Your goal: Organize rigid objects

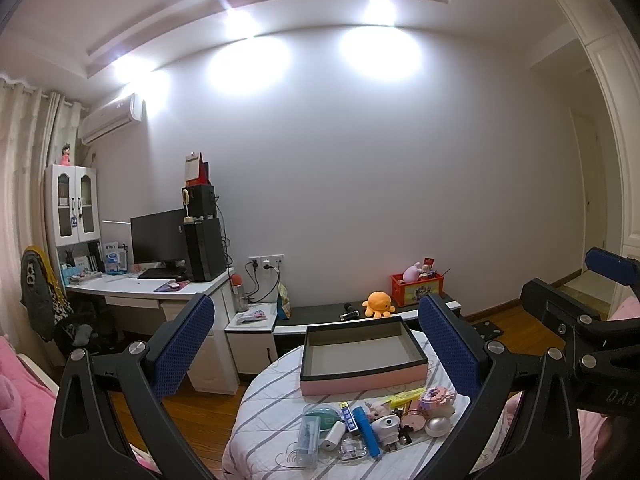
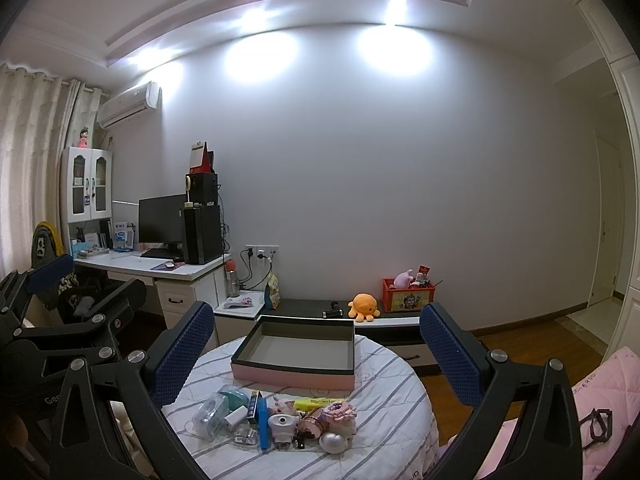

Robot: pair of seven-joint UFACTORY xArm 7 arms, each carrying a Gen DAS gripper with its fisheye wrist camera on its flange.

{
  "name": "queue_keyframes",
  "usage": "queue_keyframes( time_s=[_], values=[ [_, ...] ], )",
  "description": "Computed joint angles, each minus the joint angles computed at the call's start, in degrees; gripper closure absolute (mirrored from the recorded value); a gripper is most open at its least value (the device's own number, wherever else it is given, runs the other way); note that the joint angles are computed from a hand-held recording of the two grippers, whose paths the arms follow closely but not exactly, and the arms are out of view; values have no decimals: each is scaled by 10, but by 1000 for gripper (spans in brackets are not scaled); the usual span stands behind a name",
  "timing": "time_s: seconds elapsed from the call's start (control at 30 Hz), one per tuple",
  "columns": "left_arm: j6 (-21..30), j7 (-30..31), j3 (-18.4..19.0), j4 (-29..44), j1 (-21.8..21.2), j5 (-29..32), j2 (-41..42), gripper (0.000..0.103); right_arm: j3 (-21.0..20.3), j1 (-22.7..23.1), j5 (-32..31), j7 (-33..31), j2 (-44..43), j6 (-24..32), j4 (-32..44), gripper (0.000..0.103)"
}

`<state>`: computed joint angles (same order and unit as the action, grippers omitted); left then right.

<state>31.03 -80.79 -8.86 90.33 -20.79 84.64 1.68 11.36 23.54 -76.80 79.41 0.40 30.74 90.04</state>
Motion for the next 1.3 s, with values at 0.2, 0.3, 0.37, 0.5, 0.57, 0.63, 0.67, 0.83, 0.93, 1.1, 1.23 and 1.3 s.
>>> queue_keyframes(
  time_s=[0.2, 0.3, 0.37, 0.5, 0.57, 0.63, 0.67, 0.83, 0.93, 1.1, 1.23, 1.3],
  values=[
    [0, 5, 0, -2, 0, -2, -2, 0, 0, 0, 5, -4, 0, 3, 1, 0],
    [-5, 8, 0, -7, 4, -5, -6, 0, 0, 0, 8, -6, -1, 4, 0, 0],
    [-11, 12, 1, -11, 7, -9, -9, 0, 0, 0, 12, -9, -1, 6, 0, 0],
    [-9, 24, -2, -2, 9, -16, 0, 0, -1, 1, 18, -16, 5, 10, 4, 0],
    [-10, 21, -1, -2, 7, -13, 1, 0, -3, 1, 24, -21, 6, 6, 6, 0],
    [-16, 19, 3, -5, 8, -9, -1, 0, -5, 1, 27, -23, 8, 3, 7, 0],
    [-15, 18, 2, -1, 6, -8, 4, 0, -6, 0, 26, -22, 10, 0, 6, 0],
    [-73, -33, 19, -16, 20, 34, 12, 0, -17, -5, 25, -15, 24, -18, 1, 0],
    [-94, -55, 30, -26, 31, 45, 26, 0, -29, -8, 31, -9, 38, -35, -7, 0],
    [-129, -20, 52, -30, 43, -12, 74, 0, -55, -13, 60, -14, 78, -64, -20, 0],
    [-116, 76, 70, -22, 40, -112, 130, 0, -78, -12, 81, -14, 109, -87, -35, 0],
    [-108, 130, 73, -12, 40, -167, 161, 0, -85, -15, 128, -48, 130, -96, -36, 0]
  ],
)
